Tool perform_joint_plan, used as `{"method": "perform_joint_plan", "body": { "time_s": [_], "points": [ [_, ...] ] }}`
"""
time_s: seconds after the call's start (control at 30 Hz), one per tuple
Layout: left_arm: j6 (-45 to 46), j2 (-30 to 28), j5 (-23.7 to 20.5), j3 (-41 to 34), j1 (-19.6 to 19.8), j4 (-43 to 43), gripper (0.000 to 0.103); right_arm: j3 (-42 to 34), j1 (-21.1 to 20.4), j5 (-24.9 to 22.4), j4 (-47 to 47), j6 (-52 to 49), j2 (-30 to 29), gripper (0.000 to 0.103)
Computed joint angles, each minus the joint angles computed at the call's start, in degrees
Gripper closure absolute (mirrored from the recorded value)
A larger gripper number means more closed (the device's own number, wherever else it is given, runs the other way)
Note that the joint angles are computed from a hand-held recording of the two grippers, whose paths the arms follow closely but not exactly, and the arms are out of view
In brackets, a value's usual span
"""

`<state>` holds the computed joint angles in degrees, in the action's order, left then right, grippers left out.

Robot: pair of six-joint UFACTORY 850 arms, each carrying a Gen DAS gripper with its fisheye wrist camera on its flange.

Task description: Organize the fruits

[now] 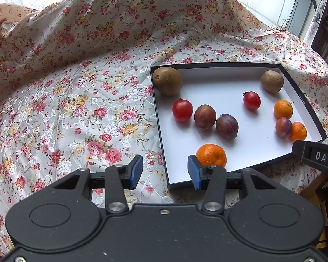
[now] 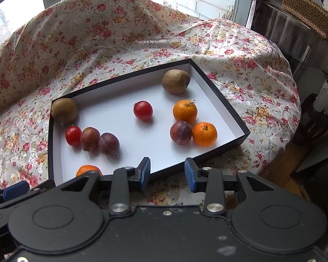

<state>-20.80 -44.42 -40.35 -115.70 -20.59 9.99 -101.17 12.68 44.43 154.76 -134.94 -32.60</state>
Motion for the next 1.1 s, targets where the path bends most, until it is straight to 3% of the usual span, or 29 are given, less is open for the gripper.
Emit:
{"method": "perform_joint_plan", "body": {
  "time_s": [1.1],
  "points": [
    [1.38, 0.40, 0.24, 0.56, -0.30, 0.32, 0.049, -0.07, -0.08, 0.55, -0.10, 1.82, -0.05, 0.066]
  ]
}}
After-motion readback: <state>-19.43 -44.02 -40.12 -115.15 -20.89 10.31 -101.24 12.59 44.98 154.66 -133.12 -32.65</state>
